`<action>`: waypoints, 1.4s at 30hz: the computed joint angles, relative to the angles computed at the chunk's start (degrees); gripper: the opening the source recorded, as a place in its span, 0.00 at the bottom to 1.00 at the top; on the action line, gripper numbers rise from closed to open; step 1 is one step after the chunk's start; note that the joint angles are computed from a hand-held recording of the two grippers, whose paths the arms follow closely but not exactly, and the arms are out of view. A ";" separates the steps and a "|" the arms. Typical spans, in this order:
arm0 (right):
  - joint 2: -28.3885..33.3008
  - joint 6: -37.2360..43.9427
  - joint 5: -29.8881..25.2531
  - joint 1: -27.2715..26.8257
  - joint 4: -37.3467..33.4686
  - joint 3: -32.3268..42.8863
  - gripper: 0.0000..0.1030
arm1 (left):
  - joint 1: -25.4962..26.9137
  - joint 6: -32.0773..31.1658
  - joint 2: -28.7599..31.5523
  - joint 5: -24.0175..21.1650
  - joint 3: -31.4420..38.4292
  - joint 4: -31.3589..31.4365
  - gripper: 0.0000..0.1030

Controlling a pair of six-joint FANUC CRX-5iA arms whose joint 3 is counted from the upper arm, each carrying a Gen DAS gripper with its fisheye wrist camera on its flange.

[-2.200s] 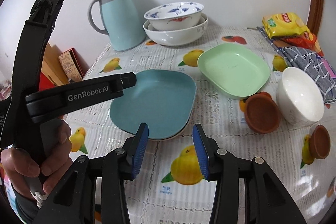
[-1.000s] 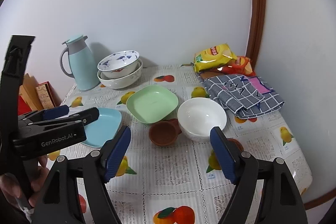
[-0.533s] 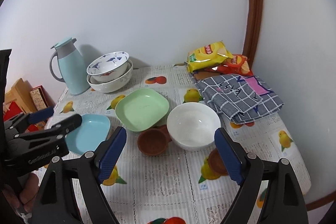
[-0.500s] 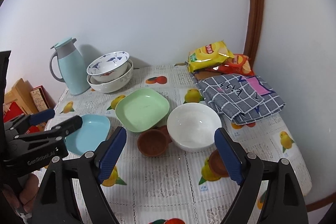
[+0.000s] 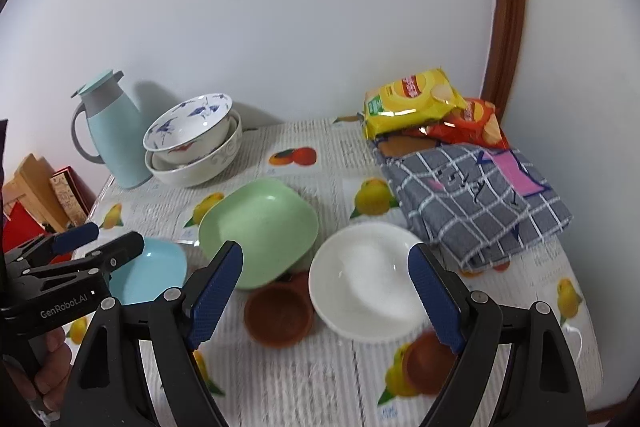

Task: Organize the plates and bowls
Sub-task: 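Move the right gripper to the rim of the green square plate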

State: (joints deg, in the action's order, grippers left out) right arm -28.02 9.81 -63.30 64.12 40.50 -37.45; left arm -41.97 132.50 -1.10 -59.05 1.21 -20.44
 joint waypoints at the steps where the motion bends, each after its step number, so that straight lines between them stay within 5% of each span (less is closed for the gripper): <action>1: 0.42 0.66 1.12 -0.97 -0.14 0.20 0.83 | 0.50 0.00 0.27 0.24 -0.01 0.26 0.76; 17: 10.79 16.52 17.75 -16.63 -8.06 6.75 0.82 | 5.16 -5.14 8.30 1.69 4.92 3.58 0.76; 28: 18.56 23.86 17.62 -18.91 -19.00 8.78 0.68 | 8.40 -9.21 12.26 4.84 2.53 10.07 0.76; 36: 21.28 24.22 16.26 -17.91 -17.84 9.47 0.58 | 10.83 -12.63 12.14 7.75 -0.39 15.60 0.76; 42: 24.95 24.47 12.91 -17.73 -15.32 12.18 0.56 | 9.70 -13.49 14.80 4.55 4.00 13.23 0.74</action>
State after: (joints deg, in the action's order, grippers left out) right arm -3.07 34.28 -50.39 46.38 25.18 -25.27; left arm -32.28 119.01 13.71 -54.50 5.21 -7.21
